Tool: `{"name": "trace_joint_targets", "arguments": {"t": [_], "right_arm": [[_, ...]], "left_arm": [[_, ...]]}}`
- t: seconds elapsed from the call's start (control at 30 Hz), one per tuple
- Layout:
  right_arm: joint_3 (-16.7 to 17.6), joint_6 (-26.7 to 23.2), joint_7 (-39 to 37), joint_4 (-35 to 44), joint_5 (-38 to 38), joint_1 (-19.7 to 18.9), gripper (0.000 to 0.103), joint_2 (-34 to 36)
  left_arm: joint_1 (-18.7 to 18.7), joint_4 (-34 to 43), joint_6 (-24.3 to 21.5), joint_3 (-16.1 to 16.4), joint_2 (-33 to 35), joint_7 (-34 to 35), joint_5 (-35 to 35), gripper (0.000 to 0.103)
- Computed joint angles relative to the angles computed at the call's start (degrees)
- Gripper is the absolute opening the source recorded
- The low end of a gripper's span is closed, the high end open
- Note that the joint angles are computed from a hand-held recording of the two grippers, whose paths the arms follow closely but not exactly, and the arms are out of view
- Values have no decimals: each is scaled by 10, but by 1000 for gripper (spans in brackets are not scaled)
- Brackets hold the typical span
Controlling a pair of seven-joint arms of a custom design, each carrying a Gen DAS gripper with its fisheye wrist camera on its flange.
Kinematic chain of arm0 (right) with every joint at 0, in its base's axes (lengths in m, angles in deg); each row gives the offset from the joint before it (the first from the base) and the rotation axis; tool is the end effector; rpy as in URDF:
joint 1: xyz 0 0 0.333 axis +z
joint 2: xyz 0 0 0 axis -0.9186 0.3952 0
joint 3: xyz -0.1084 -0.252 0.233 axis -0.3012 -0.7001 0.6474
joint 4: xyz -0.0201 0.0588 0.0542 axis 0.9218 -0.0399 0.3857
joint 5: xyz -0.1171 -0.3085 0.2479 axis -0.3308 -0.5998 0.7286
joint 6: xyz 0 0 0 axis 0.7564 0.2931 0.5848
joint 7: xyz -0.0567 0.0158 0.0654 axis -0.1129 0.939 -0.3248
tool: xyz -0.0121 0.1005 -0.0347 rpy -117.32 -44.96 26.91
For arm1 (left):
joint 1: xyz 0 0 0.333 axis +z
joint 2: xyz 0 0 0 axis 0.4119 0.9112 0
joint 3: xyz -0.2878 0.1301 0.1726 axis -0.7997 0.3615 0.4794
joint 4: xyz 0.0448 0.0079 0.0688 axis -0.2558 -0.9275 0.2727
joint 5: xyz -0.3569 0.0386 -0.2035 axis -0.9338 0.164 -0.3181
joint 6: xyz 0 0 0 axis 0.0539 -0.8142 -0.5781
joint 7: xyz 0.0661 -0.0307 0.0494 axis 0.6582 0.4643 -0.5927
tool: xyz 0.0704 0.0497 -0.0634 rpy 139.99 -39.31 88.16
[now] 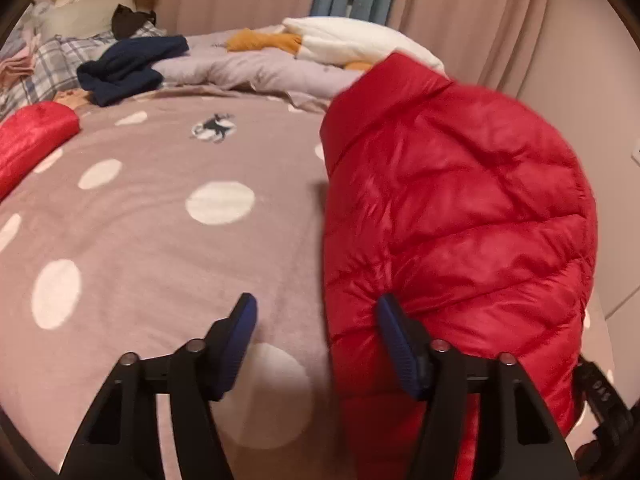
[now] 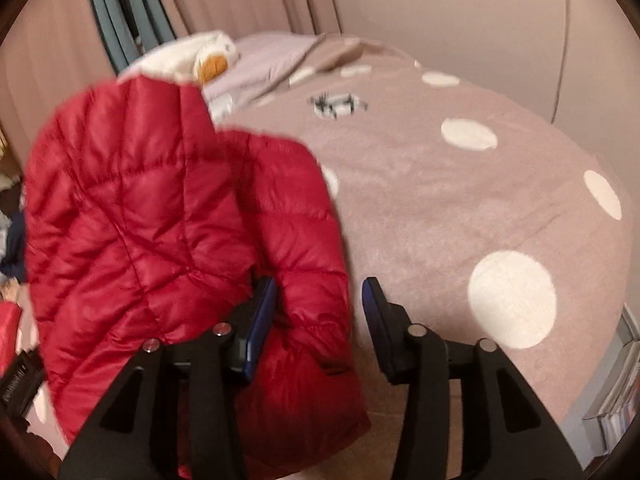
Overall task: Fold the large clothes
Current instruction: 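Grasp the edge of the folded red jacket with both tools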
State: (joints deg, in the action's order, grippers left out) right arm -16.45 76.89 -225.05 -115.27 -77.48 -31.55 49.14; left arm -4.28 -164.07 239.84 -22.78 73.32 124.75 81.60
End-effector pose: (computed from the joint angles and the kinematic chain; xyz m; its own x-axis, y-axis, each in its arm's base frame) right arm 0.3961 0.3908 0.4510 -0.6741 -0.7151 -0.1849 -0.4240 0.5797 -0.6959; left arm 0.5374 -0.3864 0.4694 -0.2350 -0.9442 0.2309 -0.7475 0.0238 -0.6638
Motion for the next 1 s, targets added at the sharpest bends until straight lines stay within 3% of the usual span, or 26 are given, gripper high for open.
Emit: {"name": "trace_joint_targets", "arguments": {"t": [0.07,0.13,0.2,0.37,0.43,0.5,0.57,0.63,0.73,0.8,0.9,1.0], "right_arm": [[9,-34,15,5,-28,9,47,-8],[19,-79,32,15,-50,18,53,-11],[23,-92,47,16,-73,23,53,-18],[20,-11,44,22,-179,9,53,-41],[11,27,6,45,-206,-3,53,-29],[-11,100,-37,68,-231,-25,51,-5],[-33,150,-64,90,-214,-45,50,30],[-49,189,-51,87,-206,-58,51,54],[-66,217,-25,73,-184,-64,56,80],[-73,231,18,58,-185,-65,68,74],[-78,246,19,64,-175,-69,69,85],[-77,233,16,65,-177,-60,69,89]], "left_arm": [[-3,-1,13,11,-9,-16,15,50],[-11,4,30,29,-13,-47,48,49],[-8,21,31,34,-8,-51,64,49],[0,83,36,36,26,-45,70,48],[34,118,40,-8,59,32,5,48],[49,142,24,-36,85,91,-34,48],[65,164,-3,-69,114,162,-77,48],[32,186,-15,-36,143,134,-68,48],[50,196,-1,-64,169,178,-130,53],[19,204,-6,-28,171,171,-127,54],[-58,214,-6,59,174,147,-88,54],[-84,217,7,91,182,139,-76,54]]}}
